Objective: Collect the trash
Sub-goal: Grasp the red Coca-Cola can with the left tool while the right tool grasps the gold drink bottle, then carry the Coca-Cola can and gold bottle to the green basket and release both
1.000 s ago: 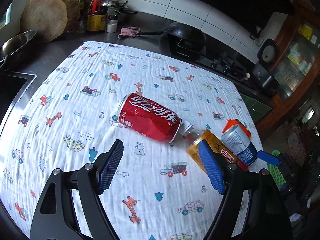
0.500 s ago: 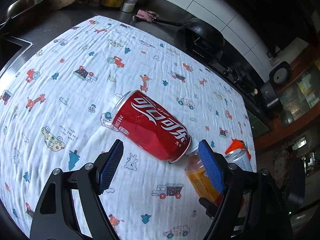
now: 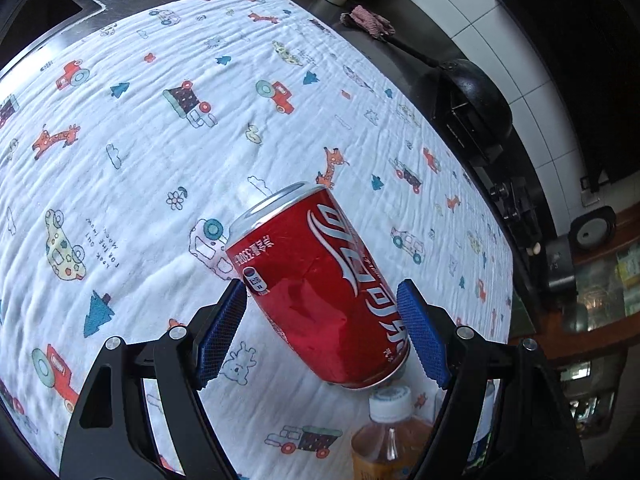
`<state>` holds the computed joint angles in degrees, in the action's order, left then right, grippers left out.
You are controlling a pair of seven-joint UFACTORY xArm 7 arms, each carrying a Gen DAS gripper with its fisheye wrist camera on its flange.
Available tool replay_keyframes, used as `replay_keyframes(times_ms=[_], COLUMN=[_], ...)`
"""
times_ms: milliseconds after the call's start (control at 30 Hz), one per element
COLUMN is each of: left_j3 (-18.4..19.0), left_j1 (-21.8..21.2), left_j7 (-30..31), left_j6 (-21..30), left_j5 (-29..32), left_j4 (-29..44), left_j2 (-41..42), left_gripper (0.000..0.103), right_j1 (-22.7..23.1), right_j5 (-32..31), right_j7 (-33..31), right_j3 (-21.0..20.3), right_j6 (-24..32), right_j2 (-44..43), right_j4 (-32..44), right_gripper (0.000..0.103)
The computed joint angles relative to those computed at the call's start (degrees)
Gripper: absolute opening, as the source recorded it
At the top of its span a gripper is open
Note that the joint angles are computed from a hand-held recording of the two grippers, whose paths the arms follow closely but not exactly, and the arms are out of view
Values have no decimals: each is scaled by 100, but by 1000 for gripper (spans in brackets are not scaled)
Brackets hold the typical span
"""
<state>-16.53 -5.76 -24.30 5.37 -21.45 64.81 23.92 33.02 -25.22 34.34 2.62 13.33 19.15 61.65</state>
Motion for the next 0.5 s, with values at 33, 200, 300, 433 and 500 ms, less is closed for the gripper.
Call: replay_keyframes(times_ms=[33, 200, 300, 433, 500], left_j3=[-3, 365, 395, 283, 309], left_j1=[-7, -355, -390, -314, -338], left_j7=[-47, -485, -632, -686, -698], left_j6=[-21, 59, 76, -83, -142], left_j5=[-32, 156, 302, 389, 488], left_j4=[57, 357, 578, 699, 710], left_j2=[72, 289, 490, 663, 684], left_gripper=[78, 80, 82, 80, 78], right_j1=[16, 66, 60, 66, 2], right_j5=[-9, -160, -262, -559, -633], right_j7=[54, 325, 535, 962, 1138], right_j3=[-10, -55, -70, -134, -114], right_j6=[-71, -316, -465, -655, -769], right_j2=[-74, -412, -615, -861, -974], right_j4=[-118, -615, -881, -1188, -1345], right_gripper=[64, 64, 64, 63, 63])
